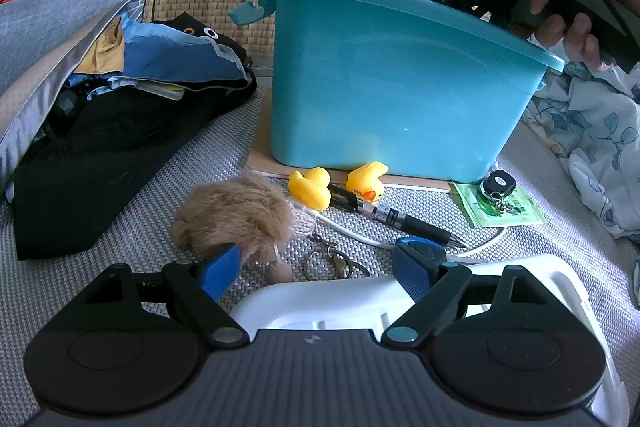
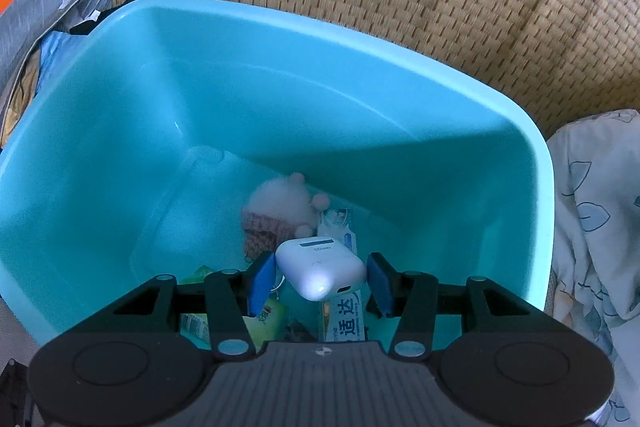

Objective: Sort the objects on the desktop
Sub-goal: 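Lower the earbud case into the teal bin with the right gripper, then open the right gripper to release the earbud case into the bin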

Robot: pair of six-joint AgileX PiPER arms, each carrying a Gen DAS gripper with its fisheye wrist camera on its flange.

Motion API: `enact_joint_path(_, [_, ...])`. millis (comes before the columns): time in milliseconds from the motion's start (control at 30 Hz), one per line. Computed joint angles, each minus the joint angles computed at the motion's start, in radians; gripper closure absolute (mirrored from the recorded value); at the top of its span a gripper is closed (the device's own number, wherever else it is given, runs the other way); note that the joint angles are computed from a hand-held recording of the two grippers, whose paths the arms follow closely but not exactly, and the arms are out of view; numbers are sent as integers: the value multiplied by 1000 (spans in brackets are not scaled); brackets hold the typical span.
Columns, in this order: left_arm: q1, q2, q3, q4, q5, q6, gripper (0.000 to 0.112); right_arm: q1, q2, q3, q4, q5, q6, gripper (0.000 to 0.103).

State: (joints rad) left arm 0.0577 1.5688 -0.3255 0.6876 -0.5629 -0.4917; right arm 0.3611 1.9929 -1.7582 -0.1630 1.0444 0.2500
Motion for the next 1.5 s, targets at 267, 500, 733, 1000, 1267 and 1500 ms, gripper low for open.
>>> enact_joint_path(267, [3, 2, -1, 3, -1, -4, 26, 9, -14, 14, -6, 8, -5, 49])
enact_joint_path(500, [2, 2, -2, 3, 1, -5, 26, 14, -25, 11, -6, 26, -12, 49])
enact_joint_path(733, [-6, -1, 0, -10, 2, 10, 26, 27, -26, -8, -27, 58, -13, 49])
enact_joint_path(1000, [-2, -1, -2, 1, 3, -3, 26, 29, -48, 22, -31, 53, -11, 49])
enact_joint_path(1267, [-2, -1, -2, 3, 4, -4, 26, 36, -67, 27, -41, 61, -15, 48])
enact_joint_path(1500, [-3, 0, -3, -2, 4, 2, 26, 35, -141, 132, -62, 4, 1, 48])
